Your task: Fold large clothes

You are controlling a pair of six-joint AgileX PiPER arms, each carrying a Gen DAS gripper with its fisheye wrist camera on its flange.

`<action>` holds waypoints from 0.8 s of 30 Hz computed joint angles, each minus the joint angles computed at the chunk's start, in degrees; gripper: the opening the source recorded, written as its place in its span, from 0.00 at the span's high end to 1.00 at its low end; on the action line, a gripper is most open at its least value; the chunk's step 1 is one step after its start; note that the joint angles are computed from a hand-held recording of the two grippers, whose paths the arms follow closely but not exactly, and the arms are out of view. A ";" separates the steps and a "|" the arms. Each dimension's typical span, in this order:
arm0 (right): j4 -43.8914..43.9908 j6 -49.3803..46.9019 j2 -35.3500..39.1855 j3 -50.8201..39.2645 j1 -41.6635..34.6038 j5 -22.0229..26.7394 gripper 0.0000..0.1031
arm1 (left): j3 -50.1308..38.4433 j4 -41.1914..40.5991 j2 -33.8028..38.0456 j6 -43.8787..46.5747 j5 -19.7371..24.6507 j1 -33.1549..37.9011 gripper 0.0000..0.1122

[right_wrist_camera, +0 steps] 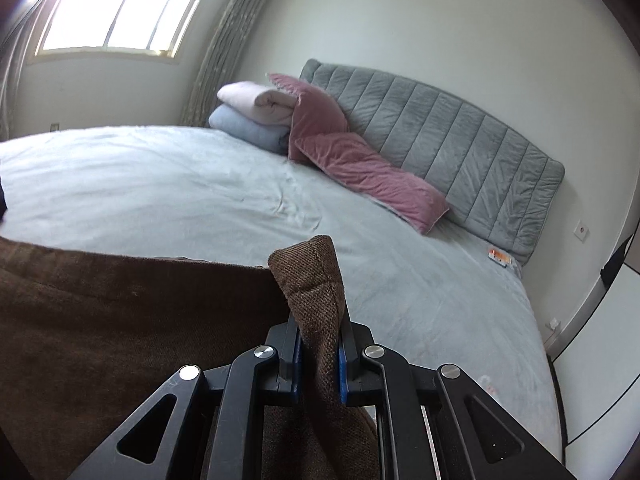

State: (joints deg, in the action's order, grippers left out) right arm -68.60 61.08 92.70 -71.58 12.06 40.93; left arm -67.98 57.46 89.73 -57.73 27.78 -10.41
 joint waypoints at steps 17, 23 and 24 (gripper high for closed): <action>30.77 -31.15 -21.66 8.86 7.68 9.39 0.33 | 5.16 -34.21 -21.26 37.66 19.10 -4.91 0.37; 64.91 -62.25 -38.54 17.50 -11.97 11.35 0.25 | 8.36 -68.58 -32.60 68.82 33.48 18.46 0.27; 70.62 -67.86 -38.76 16.58 -17.70 14.88 0.24 | 8.29 -73.78 -32.73 74.55 37.01 24.19 0.27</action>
State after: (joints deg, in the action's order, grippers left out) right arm 2.02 -6.78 53.94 -54.99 -5.64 55.81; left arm -59.69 -16.32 57.00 16.82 64.79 13.77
